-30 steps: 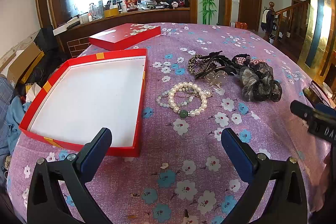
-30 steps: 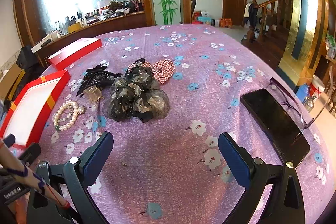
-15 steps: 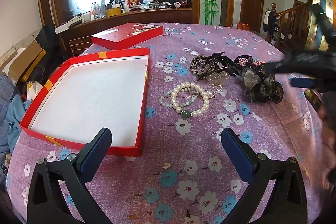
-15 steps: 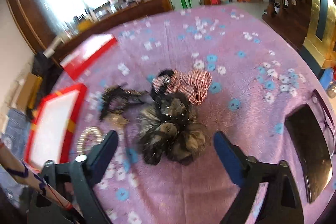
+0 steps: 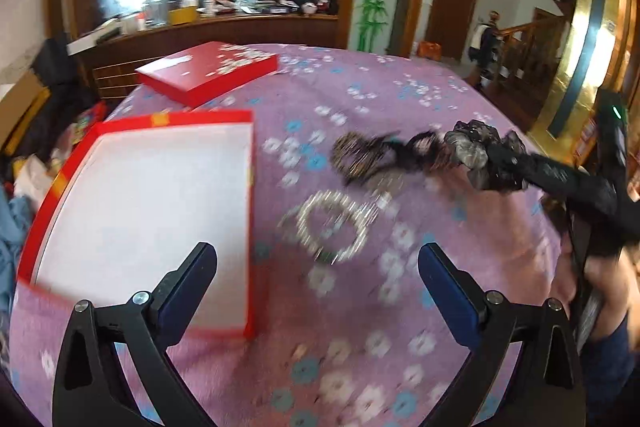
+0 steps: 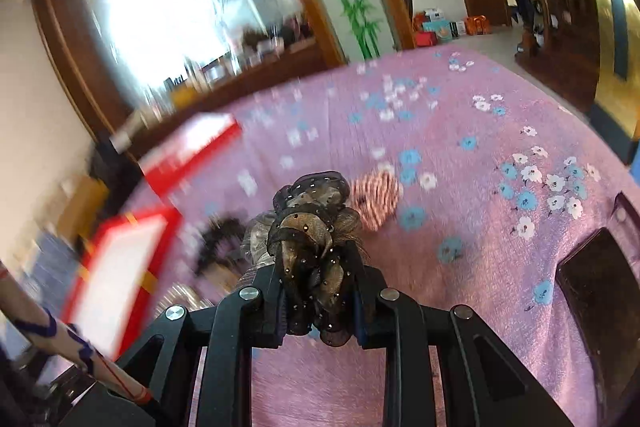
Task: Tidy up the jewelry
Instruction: 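Grasp the dark sheer hair bow with the right gripper, then grasp the black claw clip with the left gripper while the right gripper holds the sheer bow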
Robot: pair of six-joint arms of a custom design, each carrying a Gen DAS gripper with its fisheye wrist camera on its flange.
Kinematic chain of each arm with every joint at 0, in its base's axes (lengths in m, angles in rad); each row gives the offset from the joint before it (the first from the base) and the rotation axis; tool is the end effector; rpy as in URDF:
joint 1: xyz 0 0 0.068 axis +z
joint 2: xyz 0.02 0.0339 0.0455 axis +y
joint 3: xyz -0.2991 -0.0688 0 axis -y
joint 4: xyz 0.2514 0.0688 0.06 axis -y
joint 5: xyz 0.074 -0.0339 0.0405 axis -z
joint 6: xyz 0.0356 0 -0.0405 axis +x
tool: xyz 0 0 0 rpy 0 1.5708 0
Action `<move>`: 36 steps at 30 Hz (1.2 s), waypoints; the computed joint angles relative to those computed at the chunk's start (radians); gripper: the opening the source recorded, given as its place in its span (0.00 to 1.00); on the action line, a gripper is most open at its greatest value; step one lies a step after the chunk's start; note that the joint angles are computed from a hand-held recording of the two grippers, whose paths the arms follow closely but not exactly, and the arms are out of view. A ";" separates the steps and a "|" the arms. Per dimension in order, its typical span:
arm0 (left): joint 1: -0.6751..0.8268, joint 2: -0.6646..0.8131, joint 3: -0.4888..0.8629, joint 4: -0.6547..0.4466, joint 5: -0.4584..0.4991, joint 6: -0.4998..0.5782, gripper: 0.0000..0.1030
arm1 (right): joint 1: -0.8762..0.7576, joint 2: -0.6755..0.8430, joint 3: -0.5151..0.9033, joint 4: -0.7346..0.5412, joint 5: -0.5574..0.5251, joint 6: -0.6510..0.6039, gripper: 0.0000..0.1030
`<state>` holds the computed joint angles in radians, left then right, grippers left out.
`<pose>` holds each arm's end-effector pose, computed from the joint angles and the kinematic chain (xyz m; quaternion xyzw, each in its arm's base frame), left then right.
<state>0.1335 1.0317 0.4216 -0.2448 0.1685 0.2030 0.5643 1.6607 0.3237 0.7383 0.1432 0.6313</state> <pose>0.1777 0.0178 0.1930 0.0619 0.9317 -0.0192 0.3574 0.2171 0.1314 0.1192 0.0629 0.8803 0.2100 0.4207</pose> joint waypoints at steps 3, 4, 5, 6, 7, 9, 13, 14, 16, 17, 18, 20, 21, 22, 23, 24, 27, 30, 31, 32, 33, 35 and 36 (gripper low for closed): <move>-0.097 0.150 0.104 0.018 -0.017 -0.036 0.91 | -0.013 -0.041 -0.039 0.033 0.008 0.036 0.25; -0.139 0.210 0.136 0.038 -0.048 -0.043 0.86 | -0.024 -0.040 -0.048 0.050 -0.005 0.044 0.25; -0.175 0.277 0.169 0.063 -0.062 -0.036 0.79 | -0.027 -0.044 -0.050 0.052 -0.018 0.054 0.25; -0.199 0.330 0.194 0.081 -0.074 -0.029 0.78 | -0.033 -0.043 -0.052 0.053 -0.022 0.060 0.25; -0.220 0.377 0.217 0.094 -0.091 -0.024 0.78 | -0.038 -0.045 -0.057 0.055 -0.023 0.068 0.25; -0.260 0.502 0.284 0.118 -0.119 -0.002 0.78 | -0.062 -0.051 -0.056 0.047 -0.055 0.066 0.25; -0.312 0.652 0.349 0.175 -0.185 0.042 0.78 | -0.083 -0.044 -0.057 0.051 -0.077 0.069 0.26; -0.321 0.681 0.364 0.187 -0.195 0.057 0.78 | -0.083 -0.046 -0.060 0.051 -0.079 0.070 0.26; -0.330 0.741 0.399 0.204 -0.208 0.064 0.75 | -0.081 -0.047 -0.055 0.042 -0.084 0.068 0.26; -0.338 0.765 0.417 0.208 -0.218 0.056 0.71 | -0.085 -0.044 -0.057 0.046 -0.087 0.062 0.27; -0.343 0.771 0.414 0.216 -0.208 0.045 0.70 | -0.082 -0.043 -0.055 0.043 -0.083 0.061 0.27; -0.341 0.814 0.440 0.219 -0.196 0.029 0.69 | -0.085 -0.037 -0.052 0.044 -0.085 0.059 0.28; -0.337 0.834 0.448 0.224 -0.188 0.023 0.67 | -0.088 -0.033 -0.046 0.040 -0.087 0.057 0.28; -0.336 0.843 0.443 0.232 -0.178 0.013 0.55 | -0.089 -0.031 -0.045 0.038 -0.087 0.057 0.28; -0.332 0.861 0.451 0.232 -0.177 0.006 0.40 | -0.092 -0.028 -0.042 0.037 -0.089 0.057 0.28; -0.332 0.859 0.431 0.262 -0.170 -0.002 0.39 | -0.093 -0.026 -0.042 0.041 -0.091 0.058 0.28; -0.323 0.832 0.397 0.291 -0.141 -0.029 0.20 | -0.096 -0.025 -0.043 0.047 -0.090 0.058 0.28; -0.305 0.774 0.353 0.314 -0.103 -0.048 0.17 | -0.097 -0.024 -0.046 0.055 -0.092 0.055 0.28; -0.303 0.755 0.333 0.332 -0.095 -0.060 0.14 | -0.095 -0.024 -0.046 0.056 -0.088 0.053 0.28; -0.292 0.728 0.309 0.353 -0.068 -0.069 0.12 | -0.094 -0.025 -0.047 0.058 -0.086 0.052 0.28; -0.285 0.703 0.282 0.382 -0.041 -0.074 0.12 | -0.093 -0.025 -0.050 0.062 -0.085 0.052 0.28; -0.288 0.674 0.245 0.428 -0.036 -0.075 0.11 | -0.087 -0.027 -0.052 0.061 -0.077 0.052 0.28; -0.291 0.676 0.243 0.435 -0.048 -0.076 0.11 | -0.084 -0.027 -0.051 0.058 -0.073 0.052 0.28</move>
